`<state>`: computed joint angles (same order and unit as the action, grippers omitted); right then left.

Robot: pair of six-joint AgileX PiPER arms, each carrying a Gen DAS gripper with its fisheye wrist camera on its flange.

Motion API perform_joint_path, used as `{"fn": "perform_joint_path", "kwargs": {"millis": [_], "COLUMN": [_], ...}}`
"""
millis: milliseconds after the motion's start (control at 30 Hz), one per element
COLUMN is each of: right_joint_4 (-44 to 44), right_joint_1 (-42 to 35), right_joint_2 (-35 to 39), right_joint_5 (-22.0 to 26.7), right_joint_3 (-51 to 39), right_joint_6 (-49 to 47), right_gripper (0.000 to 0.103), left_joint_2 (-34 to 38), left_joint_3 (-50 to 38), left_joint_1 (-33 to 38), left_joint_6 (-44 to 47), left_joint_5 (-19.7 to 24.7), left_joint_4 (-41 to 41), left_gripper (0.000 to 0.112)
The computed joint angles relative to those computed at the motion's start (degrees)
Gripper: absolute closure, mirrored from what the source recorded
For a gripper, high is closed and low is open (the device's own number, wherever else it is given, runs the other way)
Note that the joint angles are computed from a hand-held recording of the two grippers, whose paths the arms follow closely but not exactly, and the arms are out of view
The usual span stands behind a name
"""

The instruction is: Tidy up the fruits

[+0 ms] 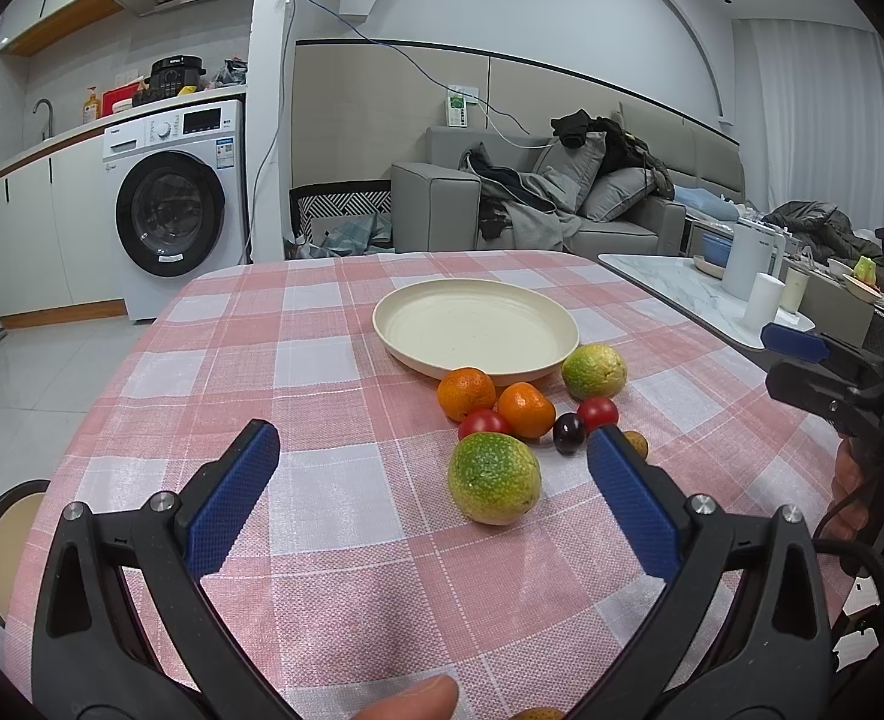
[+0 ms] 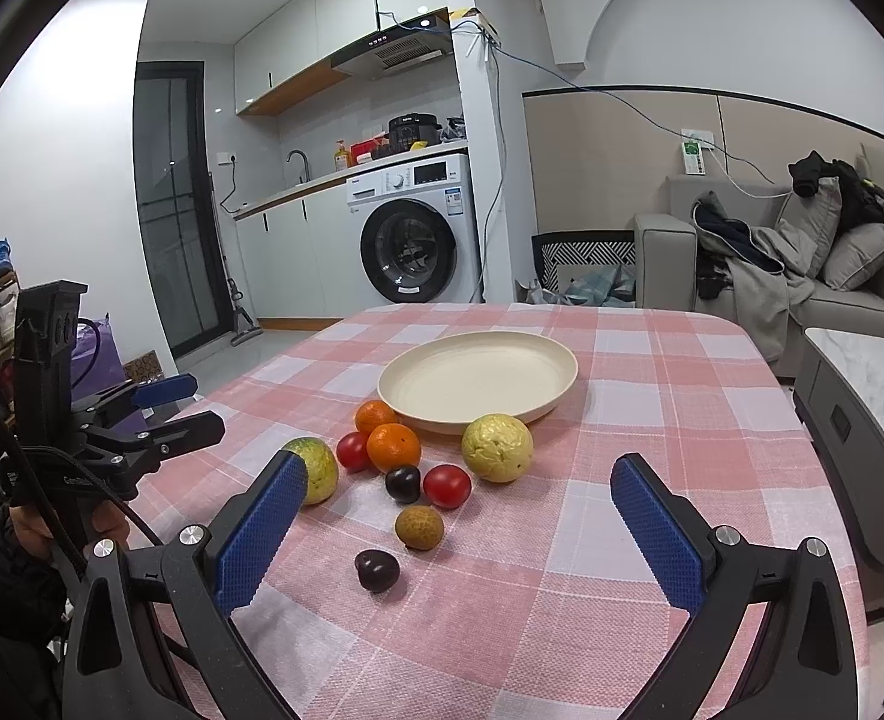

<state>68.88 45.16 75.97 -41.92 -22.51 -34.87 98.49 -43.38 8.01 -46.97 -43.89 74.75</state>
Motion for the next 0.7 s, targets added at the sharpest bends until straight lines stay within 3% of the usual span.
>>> {"fn": "perform_joint_path", "kwargs": {"millis": [100, 167, 267, 500, 600, 700], "right_joint_4": [2.4, 0.6, -1.4, 15.1, 19.9, 20.0], "right_joint_1": [-0.8, -1.3, -4.4, -7.8, -11.3, -13.9], "right_joint_2": [0.0, -0.7, -2.0, 0.1, 1.4, 1.9], "right_joint_5": [1.7, 0.9, 4.1, 11.5, 18.9, 25.6], "right_joint_3": [-0.7, 0.3, 0.9, -5.1, -6.9, -7.3], "right_joint_6": [-2.2, 0.9, 3.1, -17.0, -23.8, -24.6], "right_gripper": [0.000, 0.000, 0.000, 0.000, 0.000, 0.005], "left_joint_2": [0.0, 0.1, 0.0, -0.8, -1.6, -1.2], "left_joint_3": [0.0, -0.2, 0.0, -1.0, -1.0, -1.1], "left_joint_1": [0.0, 0.1, 0.0, -0.5, -0.5, 0.9], "left_joint_6": [0.1, -0.4, -0.1, -3.9, -6.0, -9.1], "left_joint_5": [0.0, -0.1, 0.1, 1.9, 3.0, 1.2], "left_joint_4": [0.0, 0.6, 0.3, 5.4, 8.8, 14.3], "left_gripper": [0.010, 0.010, 0.010, 0.010, 0.010, 0.010]}}
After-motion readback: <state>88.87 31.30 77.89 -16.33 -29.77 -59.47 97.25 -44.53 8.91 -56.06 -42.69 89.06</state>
